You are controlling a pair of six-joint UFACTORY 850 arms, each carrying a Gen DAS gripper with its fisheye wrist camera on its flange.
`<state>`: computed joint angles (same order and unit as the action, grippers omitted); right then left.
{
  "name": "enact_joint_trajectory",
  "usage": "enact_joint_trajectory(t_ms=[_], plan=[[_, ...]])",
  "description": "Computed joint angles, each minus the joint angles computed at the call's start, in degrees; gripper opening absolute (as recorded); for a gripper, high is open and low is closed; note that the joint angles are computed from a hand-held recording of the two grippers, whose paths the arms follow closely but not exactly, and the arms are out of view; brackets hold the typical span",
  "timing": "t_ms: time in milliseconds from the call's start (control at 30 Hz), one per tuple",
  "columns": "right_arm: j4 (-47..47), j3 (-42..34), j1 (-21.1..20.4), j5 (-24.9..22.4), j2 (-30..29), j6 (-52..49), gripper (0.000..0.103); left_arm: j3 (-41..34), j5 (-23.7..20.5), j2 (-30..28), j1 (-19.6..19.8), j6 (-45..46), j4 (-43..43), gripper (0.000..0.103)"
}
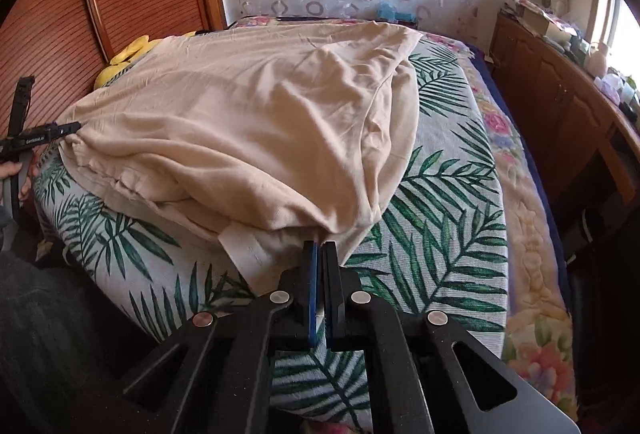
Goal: Fold small clothes
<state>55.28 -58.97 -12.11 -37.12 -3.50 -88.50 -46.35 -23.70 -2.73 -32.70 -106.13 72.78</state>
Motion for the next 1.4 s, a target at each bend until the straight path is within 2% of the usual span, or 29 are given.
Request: enact_joint_trajectory(t_ms=[167, 233, 400, 667, 867, 1167, 1400], plan=[[-1.9, -0.8, -4.2, 0.8, 0.7, 3.2, 0.0, -0.3, -1.0, -0.3, -0.4, 1.6, -1.3, 0.081], [-2.7, -0.9, -5.0, 3.5, 0.9, 4.4, 0.0, -0.3, -1.1, -0.2, -0.4, 1.7, -1.4, 0.081], [1.9, -1.4, -5.6, 2.9, 1.0, 2.3, 0.0, -0.4, -1.6, -0.4, -0.5, 1.8, -1.4, 0.081], [7.9, 0.4, -3.3, -0.7, 2.5, -4.8, 0.0, -0.4, -1.9, -0.4, -0.5, 2.3, -1.6, 0.081], [12.7, 0.1, -0.7, -1.7, 1.1, -9.5, 0.0, -0.4, -2.0, -0.4, -0.6, 1.7, -1.1, 0.082], [18.8, -2.3, 3.5, 1.2, -3.7, -15.2, 0.004, -0.5, -2.3, -0.5, -0.9, 1.3, -0.6, 0.082], [13.5, -4.0, 6.1, 4.3, -6.7, -10.5, 0.006, -0.5, -2.1, -0.5, -0.8, 1.5, -0.8, 0.082]])
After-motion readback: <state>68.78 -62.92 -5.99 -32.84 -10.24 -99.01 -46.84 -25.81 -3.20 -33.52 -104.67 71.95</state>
